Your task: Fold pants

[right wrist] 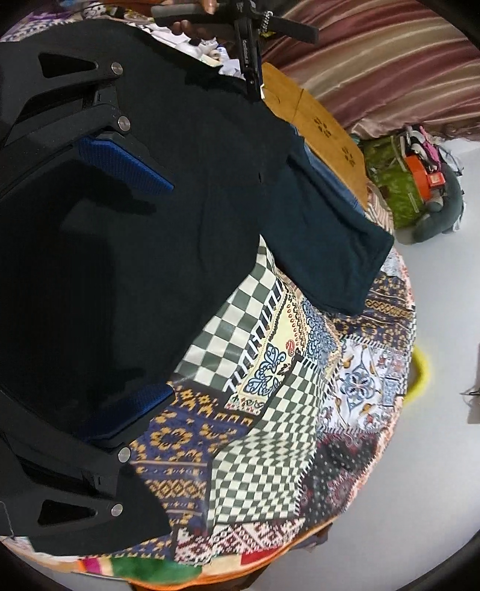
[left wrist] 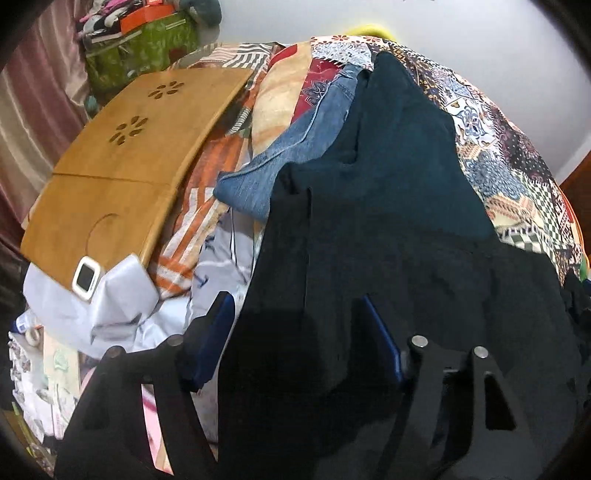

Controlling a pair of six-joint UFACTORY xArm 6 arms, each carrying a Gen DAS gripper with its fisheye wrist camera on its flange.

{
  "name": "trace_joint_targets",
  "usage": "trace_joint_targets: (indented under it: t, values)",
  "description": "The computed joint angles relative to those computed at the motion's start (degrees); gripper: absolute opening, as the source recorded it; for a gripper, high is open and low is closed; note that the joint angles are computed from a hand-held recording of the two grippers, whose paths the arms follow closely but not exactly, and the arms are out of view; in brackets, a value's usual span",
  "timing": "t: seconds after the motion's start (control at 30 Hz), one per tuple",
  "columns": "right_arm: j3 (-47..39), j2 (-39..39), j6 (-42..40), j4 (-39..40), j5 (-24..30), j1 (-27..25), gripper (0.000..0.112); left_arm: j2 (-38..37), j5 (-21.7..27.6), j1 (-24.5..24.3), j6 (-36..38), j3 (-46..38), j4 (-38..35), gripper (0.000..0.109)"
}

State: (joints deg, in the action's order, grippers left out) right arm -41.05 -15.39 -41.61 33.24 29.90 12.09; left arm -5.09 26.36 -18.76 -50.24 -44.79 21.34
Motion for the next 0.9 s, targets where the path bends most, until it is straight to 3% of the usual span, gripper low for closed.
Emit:
trace_joint_targets:
  t: [0.13,0.27,0.37,0.53,0.63,0.73,0.77,0.8,0.9]
  values:
    - [-4.3,5.5,1.1,-2.3,0.6,-0.3,0.092,3.9,-1.7,1.3,2.9,-3.6,-2.0,0.070]
    - [-8.7,11.1,4.3,-6.0,3.7,-0.8,0.086,9.3,1.6,1.5,5.3,-9.2,-2.6,0.057]
    - [-10.8,13.2,2.0,-0.9,7.0,-1.7,0.083,12.5,0.4,1.8,12.0,-10.6,-11.0,0.049]
    - [-8.4,12.1,-0.8,1.7,4.7,-0.1,0.074,11.2,-3.7,1.7,9.3,-7.7,-11.0,0.040]
    - [-5.1,9.9,-1.6,0.0,1.3,2.0,0.061,10.0,-4.0,1.5,7.7,-6.6,-9.4,0.031]
    - [-4.2,8.8,-3.0,0.8,1.1,2.3,0.035,8.3,-2.8,1.0,5.0,-6.2,-6.2,0.012]
    - [-4.1,8.7,-2.7,0.1,0.5,2.5,0.021,7.8,-2.3,0.9,4.7,-6.2,-5.6,0.011]
    - [-3.8,8.3,-1.6,-1.2,-0.2,2.9,0.014,7.1,-1.4,0.7,3.6,-6.4,-3.9,0.011]
    - [-3.1,6.6,-0.6,-2.0,-1.9,3.1,0.006,3.3,0.0,0.3,-0.6,-6.1,1.6,0.010]
